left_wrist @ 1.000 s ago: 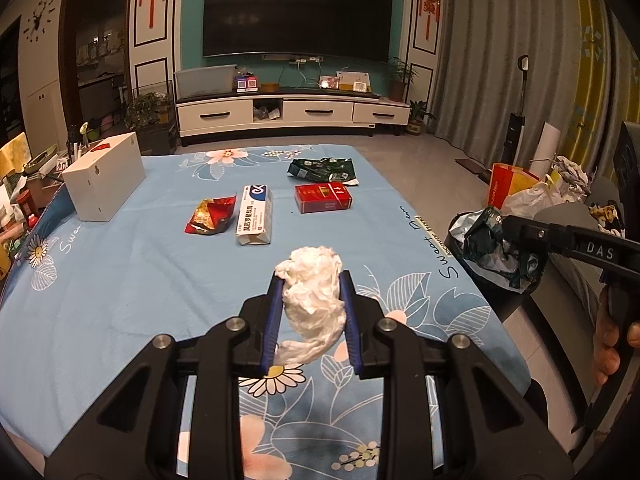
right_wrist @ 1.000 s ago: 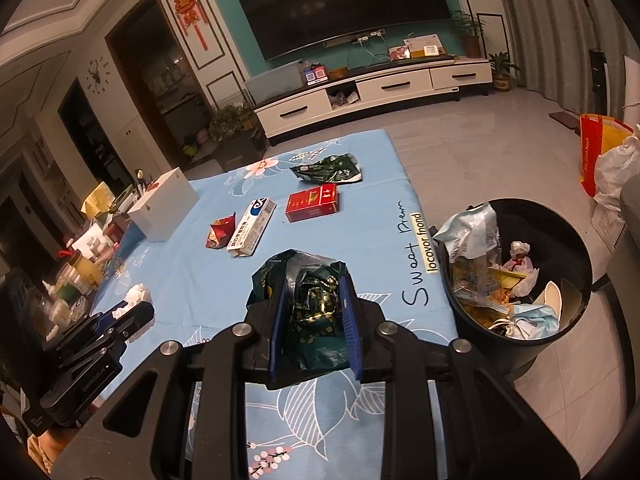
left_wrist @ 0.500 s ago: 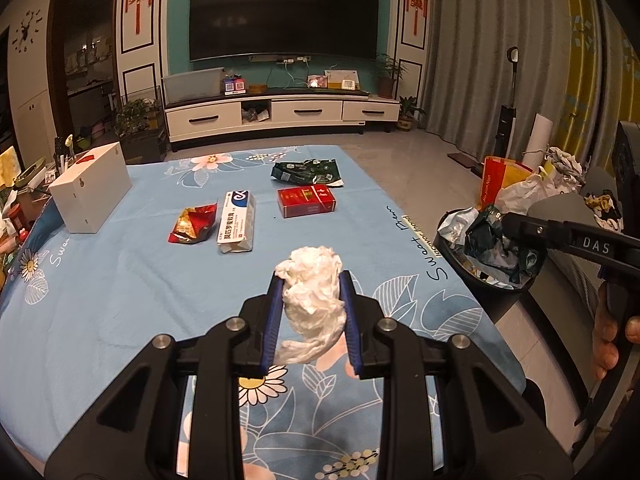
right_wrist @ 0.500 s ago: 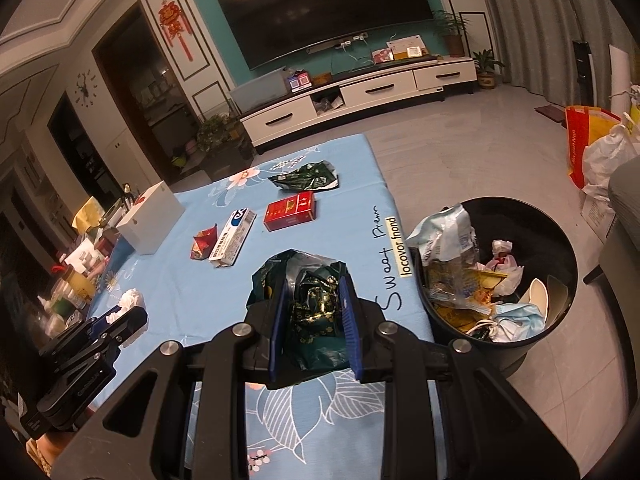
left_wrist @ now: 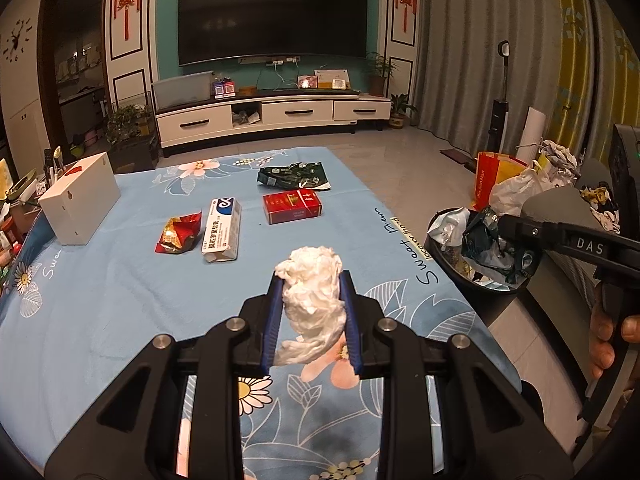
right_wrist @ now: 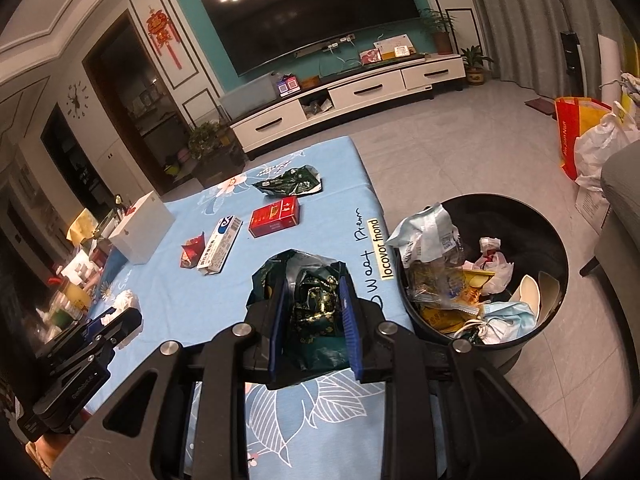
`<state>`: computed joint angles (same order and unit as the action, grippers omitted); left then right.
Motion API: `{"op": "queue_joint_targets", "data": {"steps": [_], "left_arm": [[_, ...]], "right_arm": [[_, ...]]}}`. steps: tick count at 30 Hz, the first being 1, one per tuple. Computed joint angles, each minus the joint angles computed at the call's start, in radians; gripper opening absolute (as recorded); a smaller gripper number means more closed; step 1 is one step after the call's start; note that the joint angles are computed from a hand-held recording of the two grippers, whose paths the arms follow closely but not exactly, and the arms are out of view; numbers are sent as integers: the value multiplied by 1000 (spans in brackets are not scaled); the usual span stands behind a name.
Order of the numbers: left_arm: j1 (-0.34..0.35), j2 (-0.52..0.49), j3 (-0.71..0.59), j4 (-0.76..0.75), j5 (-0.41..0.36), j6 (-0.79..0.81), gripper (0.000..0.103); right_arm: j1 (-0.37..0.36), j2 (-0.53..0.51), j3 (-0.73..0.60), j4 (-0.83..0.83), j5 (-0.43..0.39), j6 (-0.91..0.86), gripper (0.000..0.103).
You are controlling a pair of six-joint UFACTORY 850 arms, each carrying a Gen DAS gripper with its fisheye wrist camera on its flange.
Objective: Collect trash
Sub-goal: 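Carry the tissue with the left tool while the right tool carries the green wrapper to the bin, then open the left tool over the bin while the right tool opens to drop the green wrapper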
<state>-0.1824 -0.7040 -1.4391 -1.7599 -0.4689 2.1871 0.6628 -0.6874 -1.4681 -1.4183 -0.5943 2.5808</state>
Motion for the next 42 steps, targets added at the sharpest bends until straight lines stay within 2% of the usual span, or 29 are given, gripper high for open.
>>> {"op": "queue_joint_targets", "data": {"steps": [20, 25, 32, 37, 42], "left_arm": [[-74, -25, -49, 63, 8, -25, 29], [-98, -39, -75, 132, -5, -87, 29], [-128, -81, -136, 253, -65, -209, 29], [-156, -138, -220, 382, -120, -359, 29], [-179, -217, -336, 511, -234, -527, 29]], "right_arm": [[-14, 87, 181, -92, -48, 228, 27], [-18, 103, 223, -104, -58, 283, 27], [-21, 120, 277, -96, -80, 333, 27], [-31, 135, 323, -116, -84, 404, 27], [-45, 142, 363, -161, -69, 491, 27]]}}
